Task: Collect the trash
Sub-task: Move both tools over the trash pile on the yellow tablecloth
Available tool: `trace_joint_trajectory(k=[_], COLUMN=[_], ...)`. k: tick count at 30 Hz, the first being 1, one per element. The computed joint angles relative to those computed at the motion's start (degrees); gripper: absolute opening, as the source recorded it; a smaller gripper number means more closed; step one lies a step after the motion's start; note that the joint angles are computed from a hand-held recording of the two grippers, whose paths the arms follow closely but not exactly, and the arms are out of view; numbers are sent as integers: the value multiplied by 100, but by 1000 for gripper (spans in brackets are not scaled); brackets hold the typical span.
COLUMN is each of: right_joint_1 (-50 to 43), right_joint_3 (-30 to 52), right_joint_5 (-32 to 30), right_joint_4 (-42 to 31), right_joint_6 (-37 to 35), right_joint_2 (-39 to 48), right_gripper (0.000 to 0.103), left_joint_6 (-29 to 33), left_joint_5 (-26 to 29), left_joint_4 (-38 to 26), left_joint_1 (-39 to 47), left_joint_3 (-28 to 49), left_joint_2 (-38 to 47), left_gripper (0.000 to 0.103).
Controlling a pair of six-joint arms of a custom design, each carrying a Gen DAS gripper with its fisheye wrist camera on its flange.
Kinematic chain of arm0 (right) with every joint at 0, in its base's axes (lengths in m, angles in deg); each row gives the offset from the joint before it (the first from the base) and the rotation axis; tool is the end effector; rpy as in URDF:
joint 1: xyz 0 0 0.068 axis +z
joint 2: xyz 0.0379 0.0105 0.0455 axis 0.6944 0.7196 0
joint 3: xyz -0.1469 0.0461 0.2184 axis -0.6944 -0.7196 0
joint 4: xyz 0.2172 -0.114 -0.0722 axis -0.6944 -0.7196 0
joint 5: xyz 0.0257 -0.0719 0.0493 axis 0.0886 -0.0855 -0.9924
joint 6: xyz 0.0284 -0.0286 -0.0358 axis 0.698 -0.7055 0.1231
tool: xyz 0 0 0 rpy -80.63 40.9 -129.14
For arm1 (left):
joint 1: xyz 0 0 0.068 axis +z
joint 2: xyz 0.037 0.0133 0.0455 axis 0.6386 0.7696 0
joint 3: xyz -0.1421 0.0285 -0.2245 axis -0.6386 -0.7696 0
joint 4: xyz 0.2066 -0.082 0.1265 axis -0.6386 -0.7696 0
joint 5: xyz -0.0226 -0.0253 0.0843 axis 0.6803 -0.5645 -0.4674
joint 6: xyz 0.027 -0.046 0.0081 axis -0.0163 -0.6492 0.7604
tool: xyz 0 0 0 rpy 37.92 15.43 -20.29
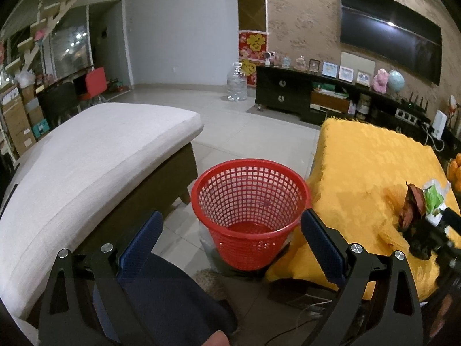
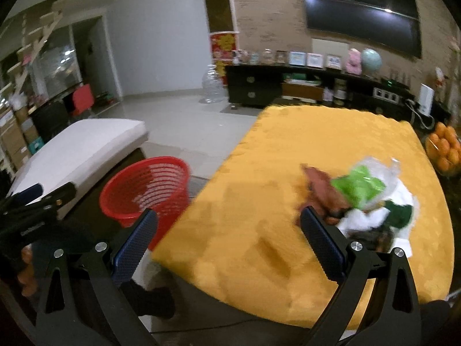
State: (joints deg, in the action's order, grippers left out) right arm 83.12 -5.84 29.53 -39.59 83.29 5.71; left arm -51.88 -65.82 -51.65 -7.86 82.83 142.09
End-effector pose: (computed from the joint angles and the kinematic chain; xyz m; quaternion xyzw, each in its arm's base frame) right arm 0.1636 0.1095 0.1540 0.0670 0.8911 0.0291 0.4479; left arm 0.1955 -0.1834 0.1745 0.0308 0.8981 0.0101 0.4386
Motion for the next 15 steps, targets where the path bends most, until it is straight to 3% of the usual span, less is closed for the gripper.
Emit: trace_joint_trajectory(k=[7, 15], right_joint_1=[-1104, -3081], right_joint_3=[-754, -1332], right_joint_5=[-98, -931], right_joint_4=[-664, -1254], right_joint_6=[-257, -1112], right_joint_2=[-1469, -3045], right_gripper=[96, 96], left_joint_6=[99, 424], left_joint_5=[76, 372], left_joint_4=[44, 101], left_joint_1=[-184, -550], left_joint_3=[358, 1051], left_joint_2=[540, 1493], left_gripper=[93, 93])
